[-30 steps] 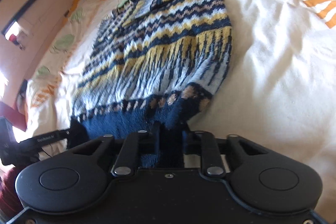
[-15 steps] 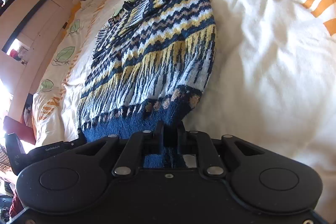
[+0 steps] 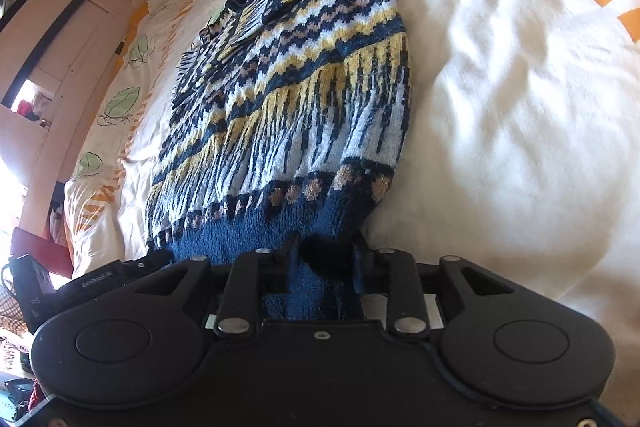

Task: Fold small clothes
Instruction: 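Close both tools on the navy ribbed hem, then lift the hem with both tools and carry it over onto the collar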

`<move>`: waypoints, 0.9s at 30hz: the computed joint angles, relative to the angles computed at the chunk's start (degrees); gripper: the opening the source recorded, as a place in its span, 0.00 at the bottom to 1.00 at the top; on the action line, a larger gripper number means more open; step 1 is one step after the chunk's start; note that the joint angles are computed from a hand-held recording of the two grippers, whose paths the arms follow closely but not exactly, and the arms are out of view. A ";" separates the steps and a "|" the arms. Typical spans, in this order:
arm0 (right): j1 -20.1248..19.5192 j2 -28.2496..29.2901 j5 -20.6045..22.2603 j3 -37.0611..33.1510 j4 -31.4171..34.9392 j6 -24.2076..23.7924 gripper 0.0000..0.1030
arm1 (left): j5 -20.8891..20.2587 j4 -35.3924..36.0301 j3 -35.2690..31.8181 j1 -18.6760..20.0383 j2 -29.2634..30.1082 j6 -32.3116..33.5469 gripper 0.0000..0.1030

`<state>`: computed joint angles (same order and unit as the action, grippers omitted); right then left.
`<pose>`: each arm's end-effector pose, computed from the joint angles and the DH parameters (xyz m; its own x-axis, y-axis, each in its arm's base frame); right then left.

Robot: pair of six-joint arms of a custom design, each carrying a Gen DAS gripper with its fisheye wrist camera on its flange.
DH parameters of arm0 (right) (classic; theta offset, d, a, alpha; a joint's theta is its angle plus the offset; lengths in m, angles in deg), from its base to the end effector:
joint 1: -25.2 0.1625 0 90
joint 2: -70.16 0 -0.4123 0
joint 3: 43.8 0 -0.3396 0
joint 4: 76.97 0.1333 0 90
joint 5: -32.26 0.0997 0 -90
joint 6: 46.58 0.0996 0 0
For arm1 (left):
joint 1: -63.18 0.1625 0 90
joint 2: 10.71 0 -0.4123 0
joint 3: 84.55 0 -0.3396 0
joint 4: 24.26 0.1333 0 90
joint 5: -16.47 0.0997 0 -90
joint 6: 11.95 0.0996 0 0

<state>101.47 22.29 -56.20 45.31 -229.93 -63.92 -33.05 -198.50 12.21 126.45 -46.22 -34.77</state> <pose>-0.0249 -0.6748 0.1888 -0.9949 -0.0517 0.0865 -0.0796 0.9293 -0.3607 -0.1022 -0.6431 0.0734 -0.8919 -0.2123 -0.3994 0.0739 0.8027 -0.5918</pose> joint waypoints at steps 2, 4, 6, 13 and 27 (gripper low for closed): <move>-0.06 0.09 0.19 -0.13 0.18 0.15 0.38 | -0.67 -0.41 0.67 0.20 -0.64 -1.44 0.41; -0.07 0.23 0.23 -0.32 0.38 0.25 0.39 | -0.25 -0.35 1.01 0.13 -0.81 -2.08 0.33; 0.00 0.43 0.07 -0.57 0.64 0.15 0.39 | -0.35 -0.66 0.97 0.26 -0.62 -2.32 0.15; -0.51 -0.85 4.98 1.94 -4.47 -2.08 0.16 | -1.43 -9.59 3.38 -0.03 -0.96 -1.35 0.06; 1.32 3.89 16.42 -9.44 -8.58 -3.38 0.16 | -4.24 -19.14 -6.45 -1.15 0.53 14.09 0.05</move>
